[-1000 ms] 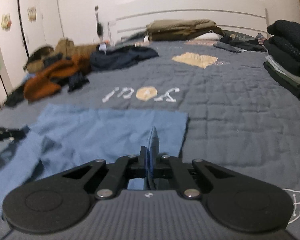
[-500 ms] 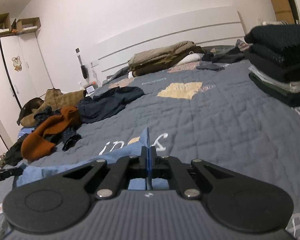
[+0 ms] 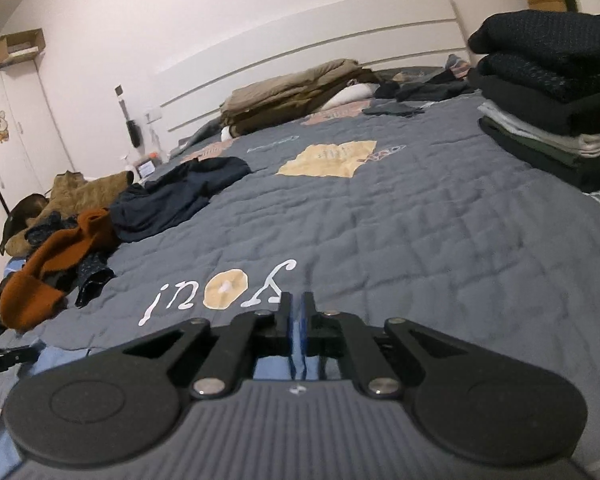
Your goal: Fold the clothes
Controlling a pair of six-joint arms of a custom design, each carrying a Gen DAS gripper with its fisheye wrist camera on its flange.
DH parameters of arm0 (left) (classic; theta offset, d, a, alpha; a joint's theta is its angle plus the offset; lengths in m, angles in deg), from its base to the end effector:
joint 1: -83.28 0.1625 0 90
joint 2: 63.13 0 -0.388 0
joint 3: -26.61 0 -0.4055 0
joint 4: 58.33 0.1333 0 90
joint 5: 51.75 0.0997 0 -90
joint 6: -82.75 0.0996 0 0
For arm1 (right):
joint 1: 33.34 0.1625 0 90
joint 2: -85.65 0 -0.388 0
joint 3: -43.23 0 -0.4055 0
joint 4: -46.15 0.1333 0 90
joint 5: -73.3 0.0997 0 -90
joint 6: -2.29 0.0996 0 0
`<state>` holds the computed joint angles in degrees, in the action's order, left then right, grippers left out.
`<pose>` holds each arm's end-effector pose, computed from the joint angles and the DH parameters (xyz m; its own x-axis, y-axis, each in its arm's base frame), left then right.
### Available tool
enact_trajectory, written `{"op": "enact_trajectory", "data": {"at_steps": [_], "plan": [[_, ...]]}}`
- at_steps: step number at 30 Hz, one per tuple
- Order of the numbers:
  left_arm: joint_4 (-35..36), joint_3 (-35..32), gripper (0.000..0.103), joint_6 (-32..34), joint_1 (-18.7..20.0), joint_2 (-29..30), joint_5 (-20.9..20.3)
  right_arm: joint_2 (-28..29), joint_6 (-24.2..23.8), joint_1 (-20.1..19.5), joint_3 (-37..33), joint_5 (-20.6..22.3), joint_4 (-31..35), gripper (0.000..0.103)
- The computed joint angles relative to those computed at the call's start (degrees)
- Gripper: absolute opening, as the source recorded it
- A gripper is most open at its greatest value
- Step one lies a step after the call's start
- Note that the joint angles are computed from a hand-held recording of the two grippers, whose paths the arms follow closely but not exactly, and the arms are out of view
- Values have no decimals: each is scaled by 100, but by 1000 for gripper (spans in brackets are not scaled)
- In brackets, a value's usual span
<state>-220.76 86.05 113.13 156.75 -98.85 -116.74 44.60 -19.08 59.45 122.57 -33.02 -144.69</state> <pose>-0.0651 -0.8359 0.2413 -0.7325 0.2796 -0.6207 0.6470 0.5694 -0.5071 0.1413 -0.7357 0.2105 -0.8958 0.0207 0.4440 -0.3746 0.5025 -0.7792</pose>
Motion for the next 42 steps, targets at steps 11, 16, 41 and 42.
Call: {"op": "enact_trajectory", "data": {"at_steps": [11, 16, 41, 42], "plan": [[-814, 2428, 62, -516, -556, -1705, -190, -941, 795, 482, 1590, -529, -111, 43], [-906, 3320, 63, -953, -851, -2237, -213, -1147, 896, 739, 2030, -772, -304, 48], [-850, 4681, 69, -408, -1049, -2709, -597, -1754, 3312, 423, 3025, -420, 275, 56], [-831, 4705, 70, -466, -1053, -2715, -666, -1787, 3475, 381, 3086, -336, 193, 56]]}}
